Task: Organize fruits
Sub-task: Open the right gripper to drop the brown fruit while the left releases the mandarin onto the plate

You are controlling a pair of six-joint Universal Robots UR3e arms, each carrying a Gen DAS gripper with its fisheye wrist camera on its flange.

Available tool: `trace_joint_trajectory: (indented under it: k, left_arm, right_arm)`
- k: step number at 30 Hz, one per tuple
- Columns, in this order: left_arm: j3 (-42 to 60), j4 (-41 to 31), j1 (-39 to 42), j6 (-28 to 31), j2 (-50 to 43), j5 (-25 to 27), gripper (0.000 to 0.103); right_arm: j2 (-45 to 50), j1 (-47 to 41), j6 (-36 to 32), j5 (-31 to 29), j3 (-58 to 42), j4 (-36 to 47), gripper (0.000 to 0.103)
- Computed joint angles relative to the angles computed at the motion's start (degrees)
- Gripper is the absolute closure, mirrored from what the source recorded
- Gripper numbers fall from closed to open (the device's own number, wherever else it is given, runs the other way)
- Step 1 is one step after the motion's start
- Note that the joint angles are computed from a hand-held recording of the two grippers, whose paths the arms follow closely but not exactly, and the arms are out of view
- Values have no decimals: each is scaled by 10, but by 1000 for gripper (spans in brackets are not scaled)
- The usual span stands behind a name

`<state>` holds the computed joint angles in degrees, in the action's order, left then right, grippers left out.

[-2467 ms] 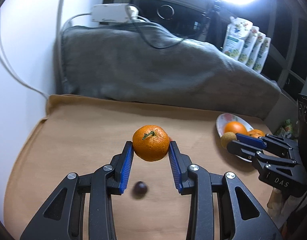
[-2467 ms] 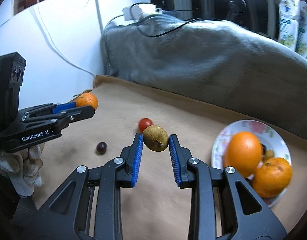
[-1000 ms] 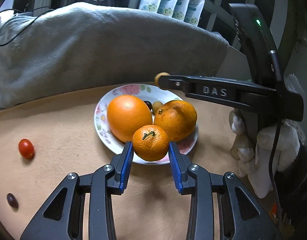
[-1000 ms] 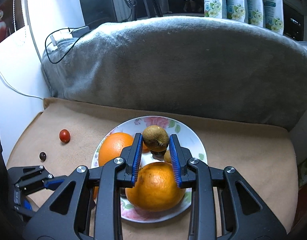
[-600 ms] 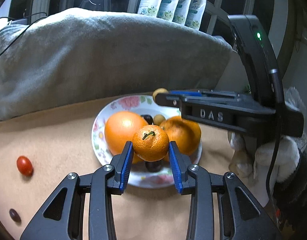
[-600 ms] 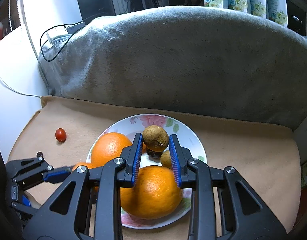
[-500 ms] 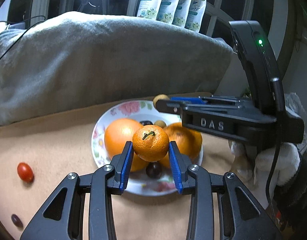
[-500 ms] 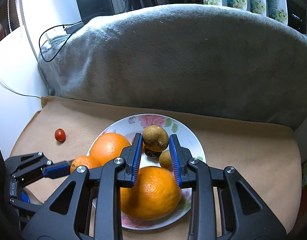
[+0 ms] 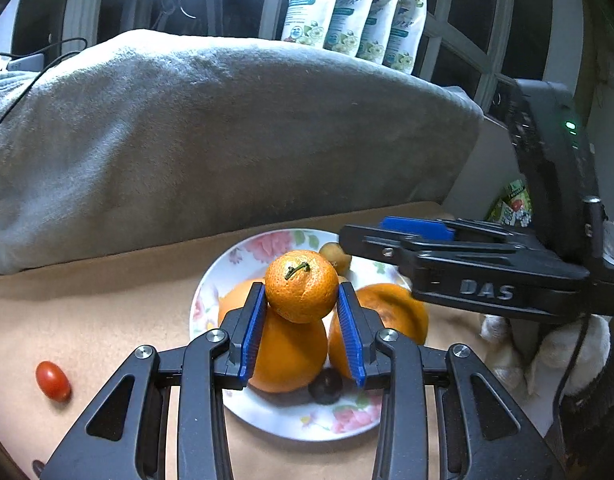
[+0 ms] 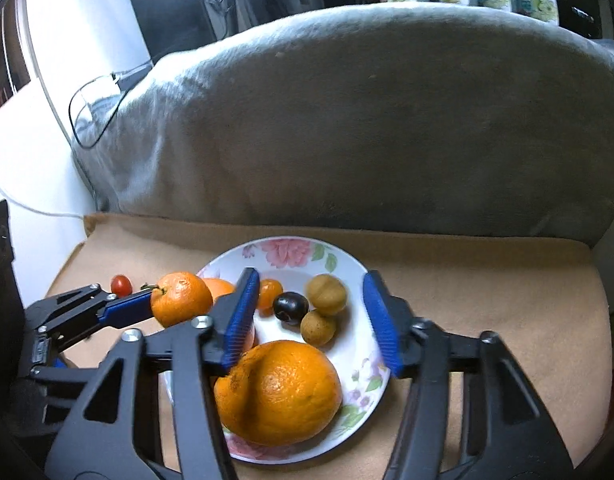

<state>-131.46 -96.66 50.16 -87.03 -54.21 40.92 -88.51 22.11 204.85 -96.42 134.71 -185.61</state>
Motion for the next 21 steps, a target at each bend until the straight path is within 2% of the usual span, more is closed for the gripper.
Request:
trace_joint_trajectory:
  k: [4, 5, 7, 8, 9, 10, 13, 14, 16, 21]
  left_arm:
    - [-3, 53, -23, -34, -24, -4, 68]
    - [-4, 26, -10, -14, -10, -1, 68]
    - [-15, 73, -30, -48, -17, -3, 66]
    - [-14, 59, -22, -36, -13, -3, 62]
    - [-16, 54, -18, -32, -8, -5, 48]
    - [-16, 42, -11, -23, -3, -7, 40]
    - [-12, 15, 2, -1, 4, -8, 39]
    - [-15, 38, -8, -18, -2, -10, 39]
    - [-14, 41, -10, -21, -3, -8, 39]
    - [-15, 44, -5, -27, -4, -1, 38]
  right_arm:
    - [-18, -5, 10, -6, 16, -6, 46]
    - [-25, -9, 10, -4, 22, -7, 46]
    - [-36, -13, 9, -2, 31, -5, 46]
    - [-38, -14, 8, -3, 32, -3, 46]
    - [-40, -12, 9, -6, 31, 0, 46]
    - [-40, -11, 10, -7, 30, 1, 46]
    - [-46, -12, 11, -5, 34, -1, 45]
    - [-49, -12, 11, -6, 36, -1, 45]
    - [-48, -9, 12, -10, 34, 0, 44]
    - [-48, 1, 21, -22, 32, -2, 35]
